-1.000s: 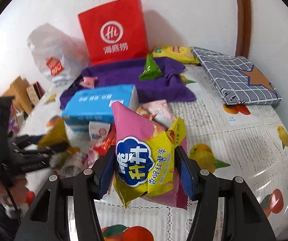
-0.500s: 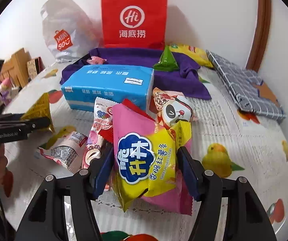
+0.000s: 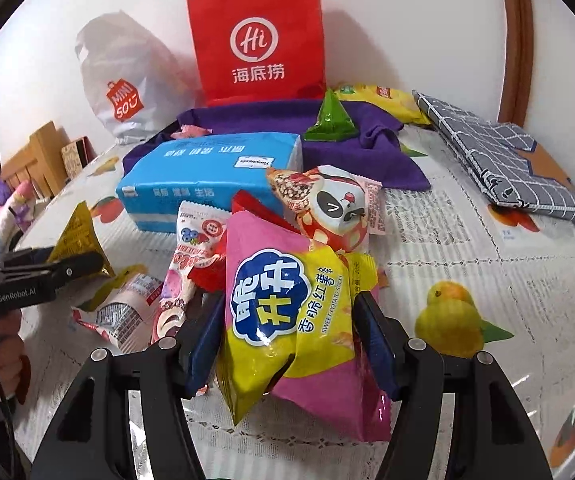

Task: Organize snacks
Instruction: 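Carry the yellow wafer bag and pink-yellow snack bag over the purple towel with both tools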

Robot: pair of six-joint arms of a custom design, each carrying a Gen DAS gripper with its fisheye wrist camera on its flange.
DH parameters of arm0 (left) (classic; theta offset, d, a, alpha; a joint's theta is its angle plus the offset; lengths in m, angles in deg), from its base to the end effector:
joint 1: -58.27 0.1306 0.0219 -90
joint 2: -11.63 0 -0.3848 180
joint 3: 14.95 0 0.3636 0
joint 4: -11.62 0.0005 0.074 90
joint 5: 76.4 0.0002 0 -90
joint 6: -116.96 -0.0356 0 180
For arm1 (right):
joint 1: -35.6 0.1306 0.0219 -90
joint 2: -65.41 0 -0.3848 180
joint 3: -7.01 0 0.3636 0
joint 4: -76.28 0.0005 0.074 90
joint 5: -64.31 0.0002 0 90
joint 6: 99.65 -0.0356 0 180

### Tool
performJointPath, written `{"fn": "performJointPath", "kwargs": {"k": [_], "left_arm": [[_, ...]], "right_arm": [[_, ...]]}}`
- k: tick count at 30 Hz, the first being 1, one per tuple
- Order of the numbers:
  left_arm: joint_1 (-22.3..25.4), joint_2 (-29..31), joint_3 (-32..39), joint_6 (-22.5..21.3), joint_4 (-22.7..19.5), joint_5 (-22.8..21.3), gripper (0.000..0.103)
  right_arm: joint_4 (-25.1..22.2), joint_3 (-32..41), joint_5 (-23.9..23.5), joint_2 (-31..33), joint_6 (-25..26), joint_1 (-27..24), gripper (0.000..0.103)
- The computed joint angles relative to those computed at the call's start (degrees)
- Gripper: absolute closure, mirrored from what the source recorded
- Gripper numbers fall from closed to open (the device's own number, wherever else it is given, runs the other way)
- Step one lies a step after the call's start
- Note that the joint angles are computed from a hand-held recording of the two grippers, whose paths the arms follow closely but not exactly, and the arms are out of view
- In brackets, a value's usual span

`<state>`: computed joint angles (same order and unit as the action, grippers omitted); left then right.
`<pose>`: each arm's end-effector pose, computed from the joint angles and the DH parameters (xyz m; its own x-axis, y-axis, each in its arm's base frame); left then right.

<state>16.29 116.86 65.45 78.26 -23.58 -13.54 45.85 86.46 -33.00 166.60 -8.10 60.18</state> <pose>0.3864 -0.3265 0.2576 -0.7350 -0.2729 -0.6207 -0.2363 0.9611 -0.1428 0.4541 0.2121 0.2869 -0.7049 -0.3519 -0.6158 -0.5028 0.8603 0.0839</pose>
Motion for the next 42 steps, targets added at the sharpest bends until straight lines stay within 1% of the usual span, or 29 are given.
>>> {"fn": "performJointPath", "kwargs": {"k": [3, 7, 11, 18, 21, 25, 26, 28, 31, 34, 36, 42], "left_arm": [[-0.09, 0.58, 0.86, -0.05, -1.28, -0.20, 0.036], [-0.34, 1.58, 2.43, -0.45, -3.63, -0.92, 0.035], [-0.37, 1.62, 2.50, -0.46, -3.75, -0.95, 0.035], [-0.23, 1.45, 2.11, -0.69, -3.19, -0.57, 0.034], [-0.42, 2.26, 3.29, -0.94, -4.87, -1.18, 0.034], [-0.53, 2.19, 3.22, -0.70, -4.75, -1.33, 0.034], [-0.54, 2.03, 3.02, -0.57, -4.44, -1.35, 0.035], [-0.53, 1.73, 2.70, -1.49, -3.92, -0.83, 0.036], [-0.38, 1.11, 2.36, -1.23, -3.90, 0.23, 0.037], [0.02, -0.95, 0.45, -0.70, -1.07, 3.23, 0.037], [0.19, -2.06, -0.16, -0.45, -0.23, 4.26, 0.037], [0.33, -3.44, 1.68, -0.89, -2.49, 4.44, 0.037]], "right_arm": [[0.24, -0.06, -0.97, 0.09, -0.28, -0.36, 0.039], [0.29, 0.04, -0.23, 0.22, 0.24, -0.06, 0.039], [0.11, 0.12, -0.17, 0.27, 0.07, -0.01, 0.039], [-0.09, 0.26, -1.70, 0.42, -0.50, -0.47, 0.037], [-0.38, 0.48, -0.72, 0.61, -0.23, -0.17, 0.037], [-0.42, 0.39, 1.85, 0.49, 0.99, 0.81, 0.038], [-0.37, 0.27, 2.18, 0.35, 1.15, 0.90, 0.040], [-0.74, 0.26, 2.62, 0.15, 1.42, 0.98, 0.043], [-2.24, 0.91, 1.70, -0.08, 1.03, 0.54, 0.046], [-2.78, 1.10, 0.99, -0.93, 0.60, 0.31, 0.047], [-2.69, 0.84, 0.34, -1.97, 0.40, 0.19, 0.047], [-4.03, 1.93, -1.08, -3.93, -0.01, 0.03, 0.047]]}}
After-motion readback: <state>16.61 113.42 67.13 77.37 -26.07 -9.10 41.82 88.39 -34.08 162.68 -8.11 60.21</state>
